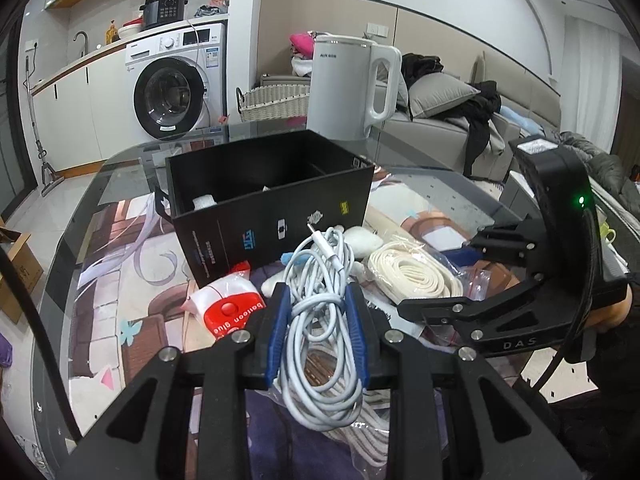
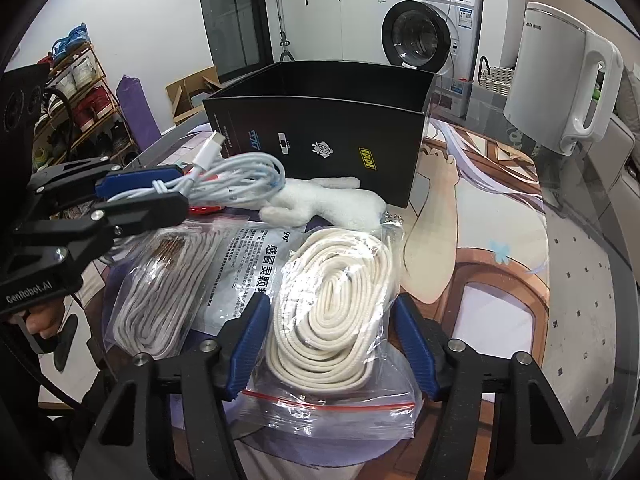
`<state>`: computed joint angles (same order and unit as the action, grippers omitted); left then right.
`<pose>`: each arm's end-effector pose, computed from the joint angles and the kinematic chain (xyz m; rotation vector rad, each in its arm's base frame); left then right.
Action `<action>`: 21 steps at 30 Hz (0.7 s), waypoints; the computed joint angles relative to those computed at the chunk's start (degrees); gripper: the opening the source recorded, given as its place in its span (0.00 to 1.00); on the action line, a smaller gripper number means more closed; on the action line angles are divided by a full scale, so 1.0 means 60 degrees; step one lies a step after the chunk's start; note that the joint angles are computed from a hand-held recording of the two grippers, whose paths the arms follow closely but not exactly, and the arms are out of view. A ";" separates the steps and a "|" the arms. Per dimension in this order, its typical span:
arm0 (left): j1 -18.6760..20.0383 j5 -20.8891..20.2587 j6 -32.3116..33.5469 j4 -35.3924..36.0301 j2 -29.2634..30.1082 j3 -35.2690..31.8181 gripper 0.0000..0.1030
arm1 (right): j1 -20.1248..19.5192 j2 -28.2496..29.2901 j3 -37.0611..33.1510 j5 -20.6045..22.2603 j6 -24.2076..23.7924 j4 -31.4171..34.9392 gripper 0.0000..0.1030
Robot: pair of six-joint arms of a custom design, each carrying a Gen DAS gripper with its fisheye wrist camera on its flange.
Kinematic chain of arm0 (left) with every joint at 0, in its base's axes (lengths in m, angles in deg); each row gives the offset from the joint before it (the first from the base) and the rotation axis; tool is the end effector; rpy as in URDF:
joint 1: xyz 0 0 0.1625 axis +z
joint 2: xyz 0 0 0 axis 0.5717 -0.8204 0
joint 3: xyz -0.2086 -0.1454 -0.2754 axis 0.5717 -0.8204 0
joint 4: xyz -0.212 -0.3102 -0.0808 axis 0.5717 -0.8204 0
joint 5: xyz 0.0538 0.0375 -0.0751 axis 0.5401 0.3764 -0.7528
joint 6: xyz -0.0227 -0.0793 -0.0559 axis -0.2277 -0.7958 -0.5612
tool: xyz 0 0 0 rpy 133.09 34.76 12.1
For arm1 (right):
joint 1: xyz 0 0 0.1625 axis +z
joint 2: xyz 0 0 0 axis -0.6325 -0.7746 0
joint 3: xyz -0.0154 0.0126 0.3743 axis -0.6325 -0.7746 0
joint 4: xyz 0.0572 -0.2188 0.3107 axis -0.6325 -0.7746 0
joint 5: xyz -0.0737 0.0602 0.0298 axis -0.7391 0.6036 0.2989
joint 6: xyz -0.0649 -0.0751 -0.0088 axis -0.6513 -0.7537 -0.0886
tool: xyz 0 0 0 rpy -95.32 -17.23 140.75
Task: Organize soft objects
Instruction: 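Close the right gripper on the zip bag of cream rope while the left gripper holds the cables, then lift and carry the cables and rope bag over the black box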
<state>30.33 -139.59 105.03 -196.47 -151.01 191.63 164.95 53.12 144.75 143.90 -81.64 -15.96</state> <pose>0.0273 -0.2954 0.1888 1.4368 2.4996 -0.6035 0.2293 -0.2186 -0.0707 0.4144 -2.3286 0.6985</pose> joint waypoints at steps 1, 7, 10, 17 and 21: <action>-0.0015 -0.0004 -0.0005 -0.0024 -0.0012 0.0001 0.26 | 0.0013 -0.0012 0.0009 -0.0011 -0.0005 0.0004 0.53; 0.0084 -0.0153 -0.0071 -0.0173 -0.0082 -0.0054 0.26 | 0.0178 0.0033 -0.0046 0.0150 -0.0182 0.0089 0.42; 0.0141 -0.0217 -0.0120 -0.0243 -0.0094 -0.0116 0.26 | 0.0274 -0.0041 -0.0019 0.0181 -0.0289 0.0070 0.40; 0.0279 -0.0393 -0.0179 -0.0616 -0.0215 -0.0152 0.26 | 0.0616 -0.0459 0.0200 0.0188 -0.0528 -0.0263 0.40; 0.0362 -0.0540 -0.0274 -0.0895 -0.0294 -0.0152 0.26 | 0.0871 -0.0772 0.0404 0.0178 -0.0729 -0.0667 0.40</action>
<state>32.50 -142.83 103.38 -201.85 -152.77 190.72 170.17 48.49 147.17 144.97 -86.02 -19.96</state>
